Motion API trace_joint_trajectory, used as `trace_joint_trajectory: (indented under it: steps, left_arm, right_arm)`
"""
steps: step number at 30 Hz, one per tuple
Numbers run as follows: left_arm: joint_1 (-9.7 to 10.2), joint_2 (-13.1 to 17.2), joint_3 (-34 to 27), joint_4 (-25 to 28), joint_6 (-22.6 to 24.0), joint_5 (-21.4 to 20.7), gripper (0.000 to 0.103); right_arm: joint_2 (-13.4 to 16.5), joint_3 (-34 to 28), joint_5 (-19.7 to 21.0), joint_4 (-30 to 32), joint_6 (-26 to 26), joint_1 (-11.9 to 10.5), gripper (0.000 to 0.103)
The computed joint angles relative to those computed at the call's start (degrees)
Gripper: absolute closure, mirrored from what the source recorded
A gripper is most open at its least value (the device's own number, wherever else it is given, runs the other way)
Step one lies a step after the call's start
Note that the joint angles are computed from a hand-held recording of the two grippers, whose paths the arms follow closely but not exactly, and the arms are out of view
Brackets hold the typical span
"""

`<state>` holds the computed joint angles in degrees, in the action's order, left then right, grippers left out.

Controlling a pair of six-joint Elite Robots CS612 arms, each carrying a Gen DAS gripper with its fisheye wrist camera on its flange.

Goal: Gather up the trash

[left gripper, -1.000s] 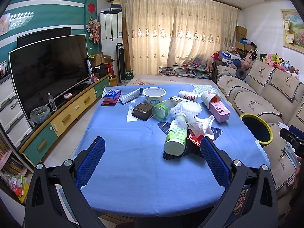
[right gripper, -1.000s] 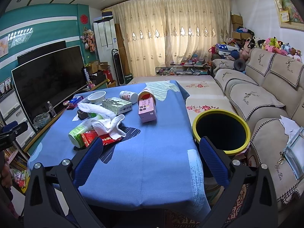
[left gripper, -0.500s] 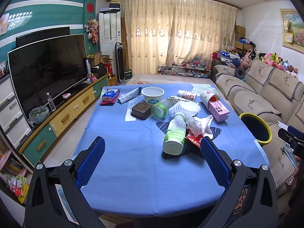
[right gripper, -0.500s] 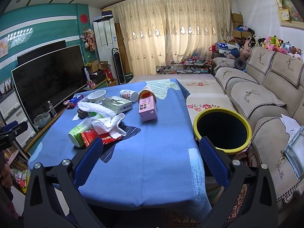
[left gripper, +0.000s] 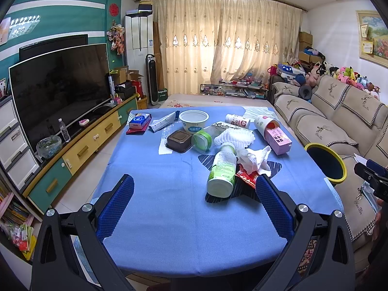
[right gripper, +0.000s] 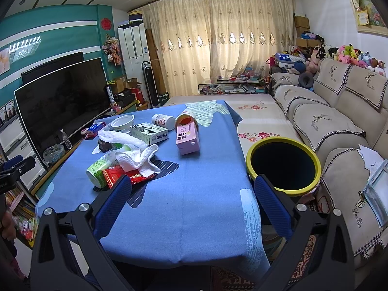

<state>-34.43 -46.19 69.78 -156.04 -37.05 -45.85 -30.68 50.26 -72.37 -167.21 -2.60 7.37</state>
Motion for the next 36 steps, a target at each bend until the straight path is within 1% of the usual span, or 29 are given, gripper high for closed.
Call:
trace_joint_trajectory:
  steps: [29,36]
  left_arm:
    - [-0.06,0.2,-0.2,0.2,-0.1,0.0,0.004]
    - [0.03,0.6,-0.6,0.6,-0.3,-0.4,0.004]
  right_arm:
    - [0.0,-0.1,0.1,0.6,0.3,-0.1,0.006]
    - [0.5,-1.0,0.1,1.5,0.4,0.0,0.006]
